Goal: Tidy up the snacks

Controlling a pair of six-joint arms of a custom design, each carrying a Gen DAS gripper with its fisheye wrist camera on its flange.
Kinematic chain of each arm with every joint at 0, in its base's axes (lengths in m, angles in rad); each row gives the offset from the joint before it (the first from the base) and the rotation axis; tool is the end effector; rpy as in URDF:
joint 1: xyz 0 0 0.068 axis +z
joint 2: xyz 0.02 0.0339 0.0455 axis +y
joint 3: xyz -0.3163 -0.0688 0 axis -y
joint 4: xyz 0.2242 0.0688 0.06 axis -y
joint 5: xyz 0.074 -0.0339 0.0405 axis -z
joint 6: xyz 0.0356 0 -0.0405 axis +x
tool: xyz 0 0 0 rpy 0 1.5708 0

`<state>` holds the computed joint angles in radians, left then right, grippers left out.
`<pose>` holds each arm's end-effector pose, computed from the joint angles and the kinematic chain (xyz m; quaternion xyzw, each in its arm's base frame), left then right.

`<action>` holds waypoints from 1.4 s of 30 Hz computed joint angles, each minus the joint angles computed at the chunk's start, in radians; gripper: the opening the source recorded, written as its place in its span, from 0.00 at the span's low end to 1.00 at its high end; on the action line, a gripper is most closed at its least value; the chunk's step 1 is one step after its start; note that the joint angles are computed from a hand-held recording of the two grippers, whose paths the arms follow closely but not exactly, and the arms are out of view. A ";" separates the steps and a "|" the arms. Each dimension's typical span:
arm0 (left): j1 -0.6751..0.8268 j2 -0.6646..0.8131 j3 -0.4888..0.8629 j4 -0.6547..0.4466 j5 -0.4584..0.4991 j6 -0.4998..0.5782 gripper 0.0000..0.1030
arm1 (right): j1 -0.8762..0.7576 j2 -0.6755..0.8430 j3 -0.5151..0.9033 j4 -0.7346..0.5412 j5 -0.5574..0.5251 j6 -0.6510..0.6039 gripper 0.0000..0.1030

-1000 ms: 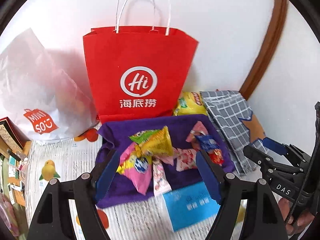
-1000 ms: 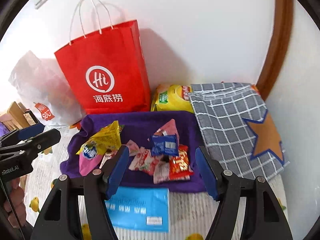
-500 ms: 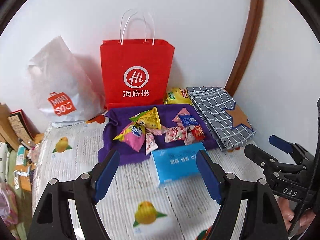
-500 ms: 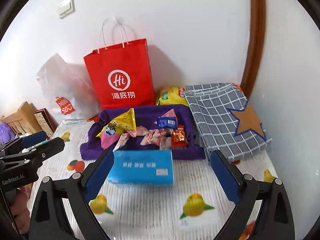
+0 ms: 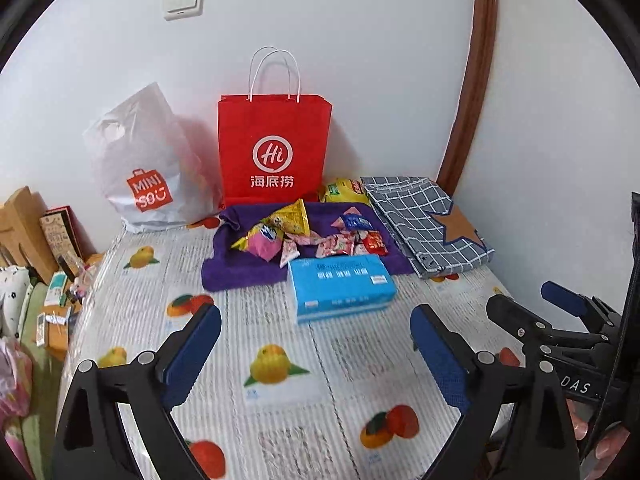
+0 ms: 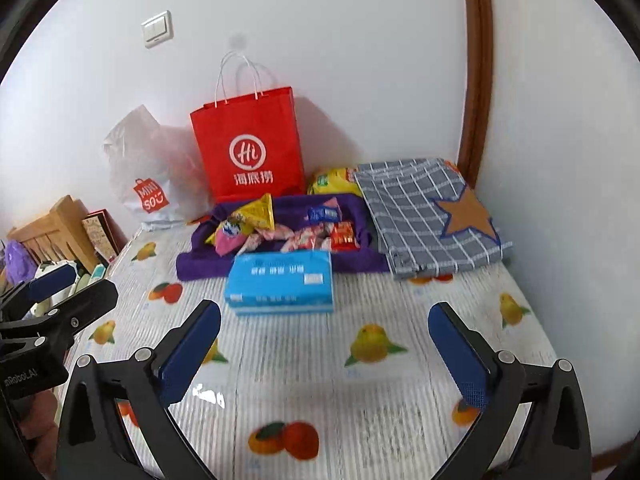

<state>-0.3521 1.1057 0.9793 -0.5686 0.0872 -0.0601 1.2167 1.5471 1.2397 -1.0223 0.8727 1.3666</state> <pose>0.1793 -0.0692 0.3574 0.1499 0.8925 -0.1253 0.4066 0.1183 0.2414 0.3250 0.1181 0.8934 -0.0108 0.4334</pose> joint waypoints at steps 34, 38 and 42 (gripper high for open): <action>-0.041 -0.121 -0.040 -0.040 -0.073 -0.038 0.93 | 0.156 0.064 0.060 -0.235 0.056 0.239 0.99; -0.037 -0.120 -0.039 -0.040 -0.068 -0.033 0.93 | 0.159 0.060 0.061 -0.237 0.058 0.243 0.99; -0.038 -0.119 -0.038 -0.041 -0.068 -0.034 0.93 | 0.159 0.060 0.061 -0.238 0.059 0.245 0.99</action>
